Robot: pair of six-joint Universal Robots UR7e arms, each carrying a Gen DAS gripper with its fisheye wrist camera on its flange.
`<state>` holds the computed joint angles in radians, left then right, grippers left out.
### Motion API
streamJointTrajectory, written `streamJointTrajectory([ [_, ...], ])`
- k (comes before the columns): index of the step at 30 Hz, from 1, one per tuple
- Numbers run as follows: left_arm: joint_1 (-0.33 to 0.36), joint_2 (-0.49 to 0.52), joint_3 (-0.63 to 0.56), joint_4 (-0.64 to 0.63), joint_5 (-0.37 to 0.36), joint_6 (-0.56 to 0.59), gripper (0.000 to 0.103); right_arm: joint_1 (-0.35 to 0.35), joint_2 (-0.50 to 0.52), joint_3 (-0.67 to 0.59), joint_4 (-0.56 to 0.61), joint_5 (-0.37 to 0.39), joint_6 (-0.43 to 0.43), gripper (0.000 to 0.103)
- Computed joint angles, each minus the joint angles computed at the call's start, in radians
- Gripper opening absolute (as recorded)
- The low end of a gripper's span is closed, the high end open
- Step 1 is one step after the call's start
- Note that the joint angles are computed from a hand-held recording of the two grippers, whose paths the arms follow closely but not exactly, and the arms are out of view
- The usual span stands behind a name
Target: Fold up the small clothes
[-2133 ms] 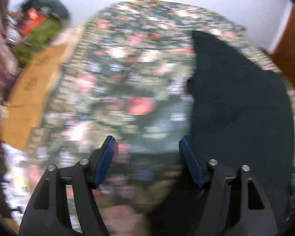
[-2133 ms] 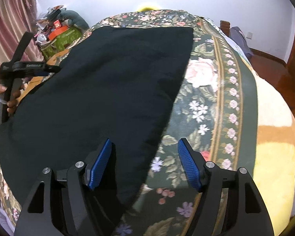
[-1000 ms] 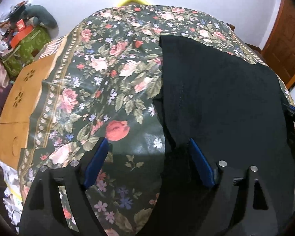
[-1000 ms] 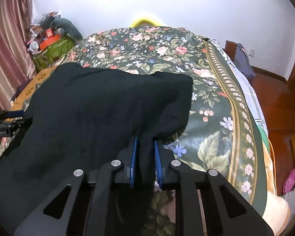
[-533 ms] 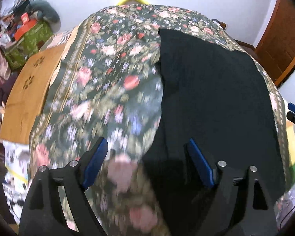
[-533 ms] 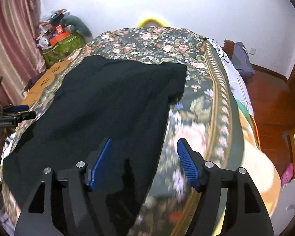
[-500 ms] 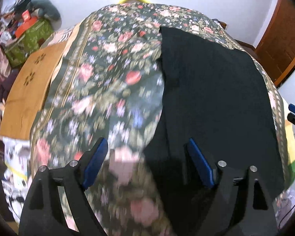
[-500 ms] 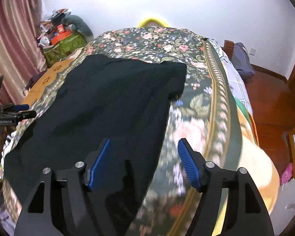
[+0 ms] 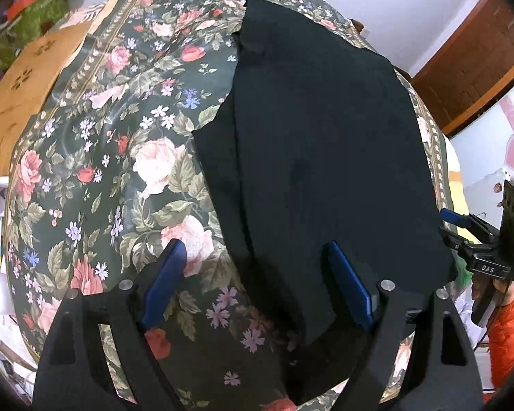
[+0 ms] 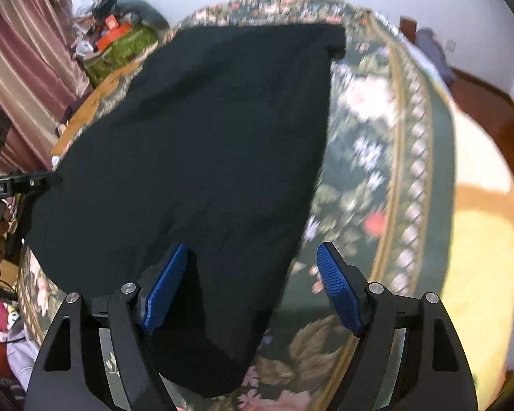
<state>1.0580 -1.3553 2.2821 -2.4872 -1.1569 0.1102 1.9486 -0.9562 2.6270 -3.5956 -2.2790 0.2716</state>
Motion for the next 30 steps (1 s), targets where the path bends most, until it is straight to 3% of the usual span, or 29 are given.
streamJointTrajectory([
  [5, -0.007, 0.014, 0.018, -0.054, -0.025, 0.007, 0.075, -0.070, 0.037, 0.022, -0.148, 0.111, -0.005, 0.074],
  [7, -0.019, 0.023, 0.030, -0.093, -0.015, -0.008, 0.065, -0.081, 0.061, 0.029, -0.211, 0.138, -0.023, 0.069],
  [9, -0.026, 0.026, 0.041, -0.117, -0.013, -0.020, 0.046, -0.073, 0.077, 0.026, -0.231, 0.141, -0.026, 0.064],
  [12, -0.032, 0.026, 0.043, -0.114, -0.029, -0.030, 0.026, -0.059, 0.094, 0.011, -0.243, 0.147, -0.040, 0.046],
  [14, -0.040, 0.026, 0.044, -0.109, -0.027, -0.023, 0.019, -0.047, 0.089, -0.006, -0.225, 0.151, -0.053, 0.024],
  [16, -0.057, 0.024, 0.052, -0.107, -0.009, -0.021, 0.017, -0.029, 0.086, -0.023, -0.197, 0.147, -0.055, 0.008],
  [20, -0.084, -0.012, 0.060, -0.096, 0.007, -0.015, 0.015, -0.002, 0.064, -0.062, -0.147, 0.144, -0.074, 0.006],
  [25, -0.119, -0.073, 0.042, -0.075, -0.021, -0.002, 0.015, 0.033, 0.000, -0.055, -0.156, 0.149, -0.113, 0.005],
  [30, -0.160, -0.068, -0.008, -0.080, -0.055, 0.001, 0.015, 0.087, -0.058, -0.092, -0.133, 0.108, -0.167, 0.005],
])
